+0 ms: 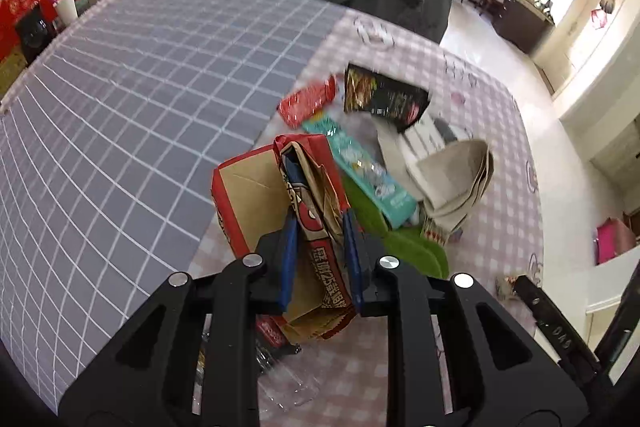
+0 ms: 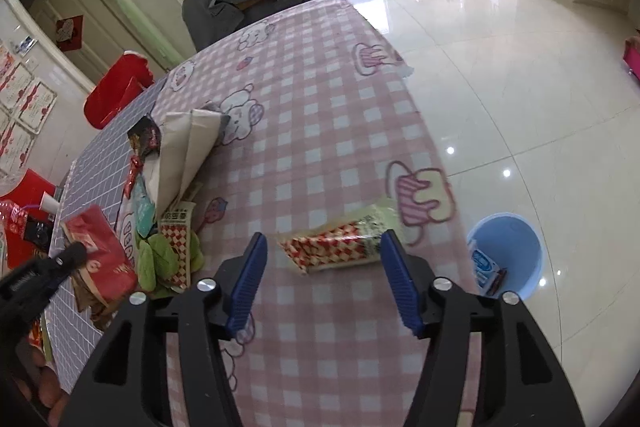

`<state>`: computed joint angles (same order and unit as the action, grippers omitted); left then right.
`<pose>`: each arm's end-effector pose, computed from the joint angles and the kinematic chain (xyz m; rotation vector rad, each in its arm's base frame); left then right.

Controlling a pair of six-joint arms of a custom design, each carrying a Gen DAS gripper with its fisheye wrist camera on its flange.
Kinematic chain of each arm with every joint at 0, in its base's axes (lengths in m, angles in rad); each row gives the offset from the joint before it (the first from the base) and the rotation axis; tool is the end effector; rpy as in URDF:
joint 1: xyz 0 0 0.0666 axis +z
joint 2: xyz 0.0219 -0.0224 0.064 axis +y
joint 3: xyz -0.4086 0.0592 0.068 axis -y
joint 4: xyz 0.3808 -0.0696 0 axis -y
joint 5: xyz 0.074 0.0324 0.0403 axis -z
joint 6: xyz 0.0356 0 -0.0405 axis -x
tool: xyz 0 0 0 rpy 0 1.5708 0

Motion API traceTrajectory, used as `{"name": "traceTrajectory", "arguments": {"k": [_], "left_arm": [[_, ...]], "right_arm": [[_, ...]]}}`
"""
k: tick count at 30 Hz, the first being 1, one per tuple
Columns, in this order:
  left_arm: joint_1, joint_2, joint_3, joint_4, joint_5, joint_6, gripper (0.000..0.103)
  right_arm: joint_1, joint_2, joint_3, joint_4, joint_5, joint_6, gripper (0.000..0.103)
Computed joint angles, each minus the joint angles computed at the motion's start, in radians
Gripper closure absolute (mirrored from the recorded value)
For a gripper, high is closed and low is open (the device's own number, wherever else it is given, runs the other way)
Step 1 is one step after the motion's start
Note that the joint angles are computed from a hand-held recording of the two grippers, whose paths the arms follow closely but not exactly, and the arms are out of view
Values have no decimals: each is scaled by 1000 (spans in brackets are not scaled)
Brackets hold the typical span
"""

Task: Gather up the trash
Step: 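Return to the table and grasp the red paper packet with the left tool, then grasp the red-white checkered wrapper with the right tool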

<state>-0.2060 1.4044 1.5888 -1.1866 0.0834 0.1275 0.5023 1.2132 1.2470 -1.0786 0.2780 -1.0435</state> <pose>0.4441 -0.0962 0.5223 0.1329 2.5816 -0.2317 0.3356 0.1727 0.4563 0.7794 2.4478 0.2255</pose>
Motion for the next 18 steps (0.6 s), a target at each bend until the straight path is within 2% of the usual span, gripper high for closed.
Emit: {"name": "traceTrajectory", "arguments": {"k": [3, 9, 10, 11, 12, 14, 18], "left_arm": [[-13, 2, 6, 8, -8, -13, 81], [-48, -4, 1, 17, 4, -24, 81], [-53, -5, 1, 19, 6, -26, 81], [-55, -8, 1, 17, 7, -29, 81], [-60, -9, 2, 17, 4, -26, 81], [-66, -10, 4, 18, 10, -27, 81], [-87, -12, 10, 19, 16, -23, 81]], "right_arm": [[7, 27, 15, 6, 25, 54, 39], [23, 82, 34, -18, 85, 187, 39], [26, 87, 34, -17, 96, 207, 40], [30, 91, 38, -26, 109, 224, 48], [29, 91, 37, -31, 114, 230, 49], [20, 67, 15, 5, 82, 243, 58], [9, 44, -1, 27, 33, 250, 65]]}}
